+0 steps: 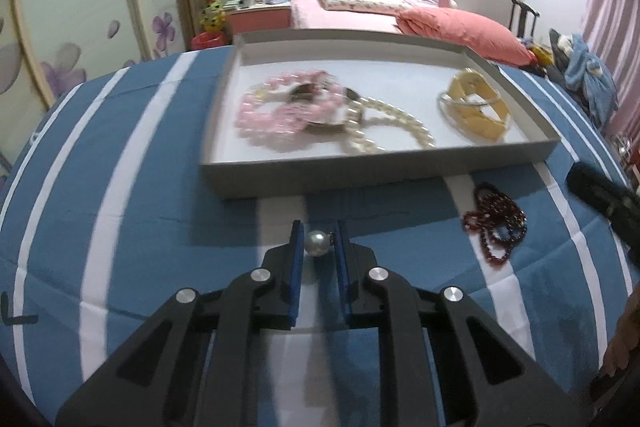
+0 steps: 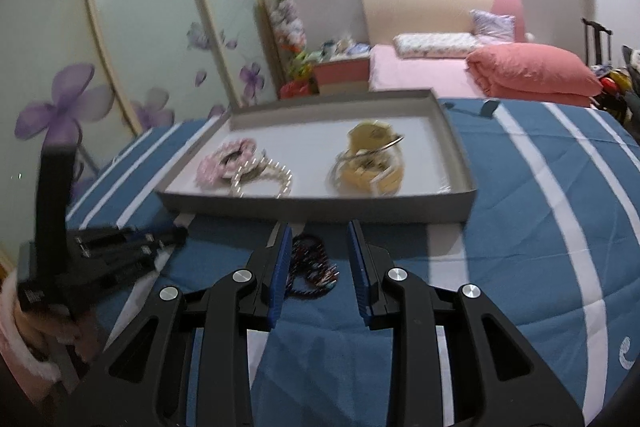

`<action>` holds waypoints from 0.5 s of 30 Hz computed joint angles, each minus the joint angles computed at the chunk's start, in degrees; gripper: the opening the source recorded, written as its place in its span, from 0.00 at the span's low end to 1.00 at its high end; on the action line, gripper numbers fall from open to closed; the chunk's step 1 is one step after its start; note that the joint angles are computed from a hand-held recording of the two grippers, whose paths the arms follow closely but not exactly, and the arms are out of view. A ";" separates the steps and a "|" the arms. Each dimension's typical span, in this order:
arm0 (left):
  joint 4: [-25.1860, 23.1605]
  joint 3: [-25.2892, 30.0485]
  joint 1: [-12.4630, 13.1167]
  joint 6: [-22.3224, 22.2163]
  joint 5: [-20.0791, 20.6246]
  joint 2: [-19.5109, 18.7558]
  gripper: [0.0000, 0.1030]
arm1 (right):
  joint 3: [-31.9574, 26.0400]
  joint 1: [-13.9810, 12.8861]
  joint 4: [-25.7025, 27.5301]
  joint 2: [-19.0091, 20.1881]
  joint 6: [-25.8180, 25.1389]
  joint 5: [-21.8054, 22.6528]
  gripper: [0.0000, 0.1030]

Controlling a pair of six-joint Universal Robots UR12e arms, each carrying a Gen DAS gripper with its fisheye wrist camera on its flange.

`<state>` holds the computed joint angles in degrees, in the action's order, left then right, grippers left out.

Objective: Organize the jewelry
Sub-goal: 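Grasp the dark red bead bracelet with the right tool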

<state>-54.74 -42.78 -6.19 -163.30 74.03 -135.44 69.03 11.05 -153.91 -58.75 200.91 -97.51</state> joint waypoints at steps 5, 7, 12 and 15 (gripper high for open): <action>2.27 -1.57 0.93 -1.91 -0.02 1.07 0.15 | -3.56 0.62 6.71 1.63 -3.16 0.70 0.52; 2.62 -1.95 1.15 -2.30 -0.08 1.37 0.15 | -5.12 0.71 9.60 2.38 -3.53 0.97 0.52; 3.13 -2.76 1.59 -2.72 -0.31 1.89 0.15 | -7.70 0.74 14.80 3.65 -3.47 1.17 0.52; 3.21 -2.80 1.62 -3.18 -0.27 1.90 0.15 | -8.52 0.73 16.57 3.99 -3.88 0.99 0.52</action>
